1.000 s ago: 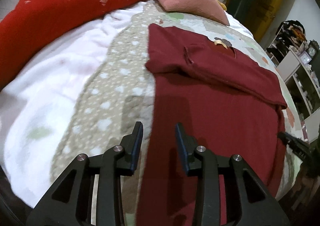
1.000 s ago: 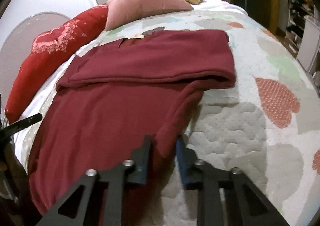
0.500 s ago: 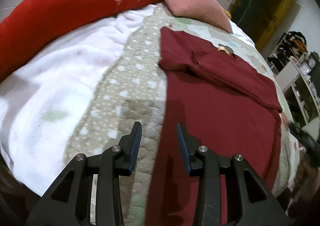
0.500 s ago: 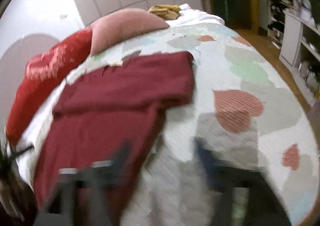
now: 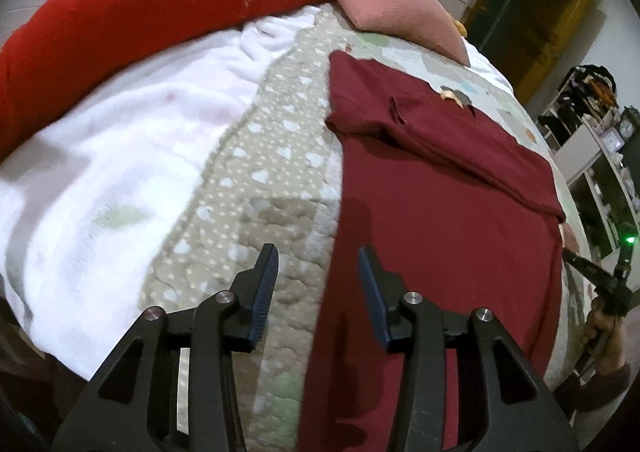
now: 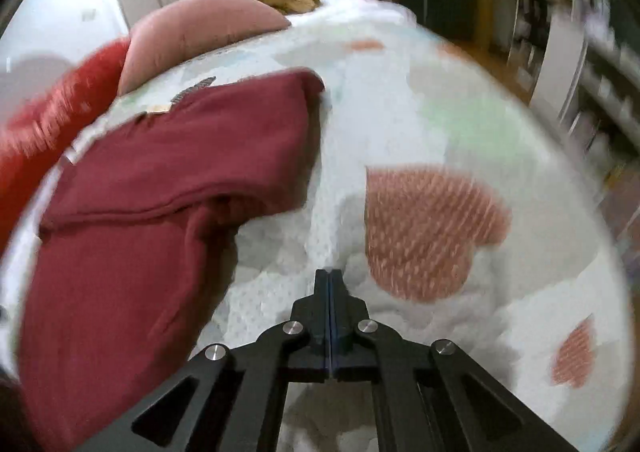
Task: Fold small clothes
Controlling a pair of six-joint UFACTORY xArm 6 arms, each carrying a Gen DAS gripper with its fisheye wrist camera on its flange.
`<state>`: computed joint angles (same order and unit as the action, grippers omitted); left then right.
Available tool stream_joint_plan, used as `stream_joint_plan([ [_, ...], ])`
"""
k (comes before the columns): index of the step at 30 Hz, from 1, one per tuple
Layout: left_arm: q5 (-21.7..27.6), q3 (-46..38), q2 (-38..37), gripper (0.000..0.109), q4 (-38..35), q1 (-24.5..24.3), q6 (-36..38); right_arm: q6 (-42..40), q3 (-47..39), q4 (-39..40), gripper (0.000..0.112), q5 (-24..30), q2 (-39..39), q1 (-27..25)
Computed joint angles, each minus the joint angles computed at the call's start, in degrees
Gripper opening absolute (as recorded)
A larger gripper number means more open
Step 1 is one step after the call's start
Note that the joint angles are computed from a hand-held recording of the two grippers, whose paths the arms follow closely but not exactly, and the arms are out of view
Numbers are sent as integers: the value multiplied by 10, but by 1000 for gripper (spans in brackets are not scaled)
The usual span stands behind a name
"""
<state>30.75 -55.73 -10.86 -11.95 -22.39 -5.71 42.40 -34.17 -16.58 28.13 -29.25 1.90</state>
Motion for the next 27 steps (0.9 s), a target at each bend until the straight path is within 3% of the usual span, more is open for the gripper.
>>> stream_joint_plan([
  [3, 0, 4, -7, 41, -21, -4, 23, -62, 30, 76, 3, -25, -59, 4],
  [5, 1, 3, -7, 41, -18, -5, 19, -74, 25, 76, 23, -13, -81, 27],
  [6, 1, 2, -7, 41, -21, -6, 17, -79, 20, 75, 46, -8, -84, 41],
  [7, 2, 1, -6, 41, -24, -7, 17, -82, 15, 72, 52, -11, -82, 56],
  [10, 5, 0, -5, 41, -33, -14, 22, -91, -8, 67, 52, -33, -52, 95],
  [14, 9, 2, -6, 41, -21, -18, 22, -121, -89, 62, 52, -73, 56, 134],
  [18, 5, -4, -1, 41, -33, -12, 27, -183, -210, 154, 52, -117, 197, 159],
  [20, 3, -11, 7, 41, -36, -8, 33, -199, -296, 189, 52, -104, 275, 167],
  [23, 5, -28, 26, 41, -52, -2, 49, -181, -422, 178, 52, -58, 379, 176],
  [27, 8, -55, 57, 41, -77, 10, 71, -200, -529, 174, 52, -11, 464, 191],
])
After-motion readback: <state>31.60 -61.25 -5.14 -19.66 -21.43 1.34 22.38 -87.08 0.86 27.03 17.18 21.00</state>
